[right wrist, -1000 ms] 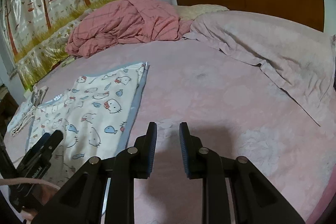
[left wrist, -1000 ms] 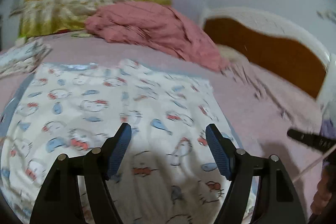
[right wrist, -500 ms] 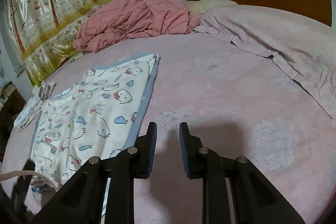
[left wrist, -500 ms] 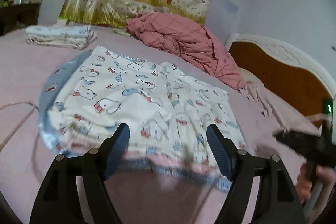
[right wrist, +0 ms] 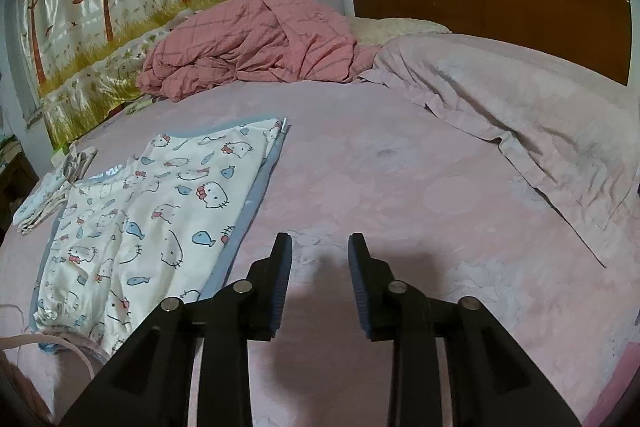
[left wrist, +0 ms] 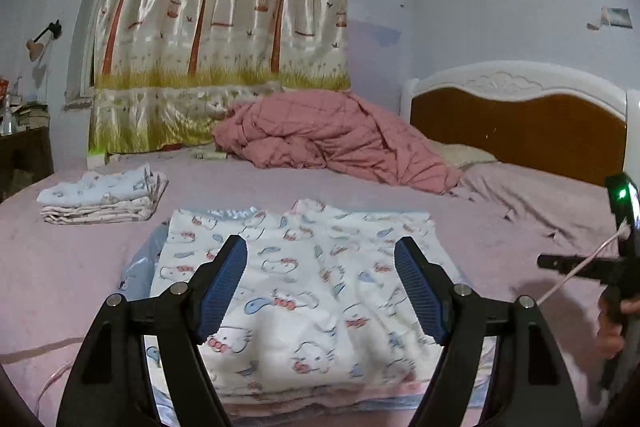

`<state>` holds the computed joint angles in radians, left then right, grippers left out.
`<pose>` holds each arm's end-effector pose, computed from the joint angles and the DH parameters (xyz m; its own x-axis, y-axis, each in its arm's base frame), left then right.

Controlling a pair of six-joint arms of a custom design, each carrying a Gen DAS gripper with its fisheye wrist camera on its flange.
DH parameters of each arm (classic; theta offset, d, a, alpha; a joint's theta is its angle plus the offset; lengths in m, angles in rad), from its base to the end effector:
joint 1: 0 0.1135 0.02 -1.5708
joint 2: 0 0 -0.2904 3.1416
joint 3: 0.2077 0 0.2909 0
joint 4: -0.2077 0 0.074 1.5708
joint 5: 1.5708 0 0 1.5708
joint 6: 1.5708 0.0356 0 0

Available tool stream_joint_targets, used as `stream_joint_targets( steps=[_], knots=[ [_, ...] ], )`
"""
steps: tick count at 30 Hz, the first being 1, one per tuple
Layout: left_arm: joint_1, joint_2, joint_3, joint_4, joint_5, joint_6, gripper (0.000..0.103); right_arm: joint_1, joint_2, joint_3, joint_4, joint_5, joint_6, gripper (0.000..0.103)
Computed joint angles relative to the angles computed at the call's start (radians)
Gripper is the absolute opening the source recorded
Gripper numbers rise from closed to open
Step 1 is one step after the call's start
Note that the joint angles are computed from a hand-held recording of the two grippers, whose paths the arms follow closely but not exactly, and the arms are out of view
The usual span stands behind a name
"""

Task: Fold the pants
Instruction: 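Open both grippers and lift them away from the pants, then move the right gripper to the pants leg edge and grasp it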

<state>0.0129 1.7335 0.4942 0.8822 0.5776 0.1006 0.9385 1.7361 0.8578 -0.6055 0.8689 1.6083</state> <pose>0.3139 -0.0154 0.1141 -0.2975 0.0803 -0.9513 0.5333 0.8405 -0.0958 0.2017 0.2293 0.1225 -0.4592 0.4649 -0.7569 0.6064 0.7867 0.1154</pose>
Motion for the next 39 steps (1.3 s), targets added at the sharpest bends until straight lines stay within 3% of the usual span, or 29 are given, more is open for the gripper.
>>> stream_joint_targets(
  steps=[6,9,14,16,19,21,24,27,29,30,31,35,37,39],
  knots=[
    [0.058,0.051,-0.080,0.002,0.011,0.050,0.075,-0.032,0.013,-0.010,0.063,-0.011,-0.061,0.030],
    [0.097,-0.015,-0.162,-0.010,0.036,0.017,0.074,-0.049,0.022,-0.009,0.090,-0.018,-0.076,0.030],
    [0.107,-0.175,-0.292,-0.147,0.093,0.098,0.074,-0.083,0.031,0.010,0.140,-0.021,-0.148,0.030],
    [0.098,-0.267,-0.300,-0.211,0.105,0.063,0.074,-0.101,0.023,0.021,0.154,-0.016,-0.195,0.030],
    [0.047,-0.382,-0.229,-0.363,0.121,-0.014,0.074,-0.151,-0.050,-0.018,0.279,-0.031,-0.340,0.036],
    [-0.027,-0.405,-0.198,-0.322,0.053,-0.071,0.074,-0.181,-0.095,-0.045,0.344,-0.033,-0.411,0.044],
    [-0.137,-0.306,-0.122,-0.193,-0.098,-0.102,0.075,-0.225,-0.178,-0.124,0.539,-0.020,-0.585,0.049],
    [-0.157,-0.169,0.086,-0.395,-0.044,-0.100,0.075,-0.264,-0.275,-0.279,0.902,-0.093,-0.850,0.062],
    [-0.157,-0.103,0.141,-0.382,-0.031,-0.120,0.075,-0.266,-0.323,-0.388,1.161,-0.160,-1.018,0.078],
    [-0.171,-0.084,0.148,-0.361,-0.072,-0.103,0.075,-0.261,-0.343,-0.417,1.209,-0.162,-1.048,0.083],
    [-0.184,-0.063,0.152,-0.343,-0.104,-0.087,0.075,-0.254,-0.354,-0.419,1.189,-0.127,-1.046,0.088],
    [-0.226,0.060,0.185,-0.357,-0.106,-0.084,0.073,-0.287,-0.319,-0.331,0.943,-0.010,-0.942,0.088],
    [-0.256,0.101,0.154,-0.306,-0.142,-0.081,0.062,-0.363,-0.273,-0.296,0.900,-0.089,-0.870,0.088],
    [-0.263,0.122,0.103,-0.246,-0.159,-0.114,0.057,-0.431,-0.230,-0.292,0.970,-0.199,-0.864,0.078]
  ],
)
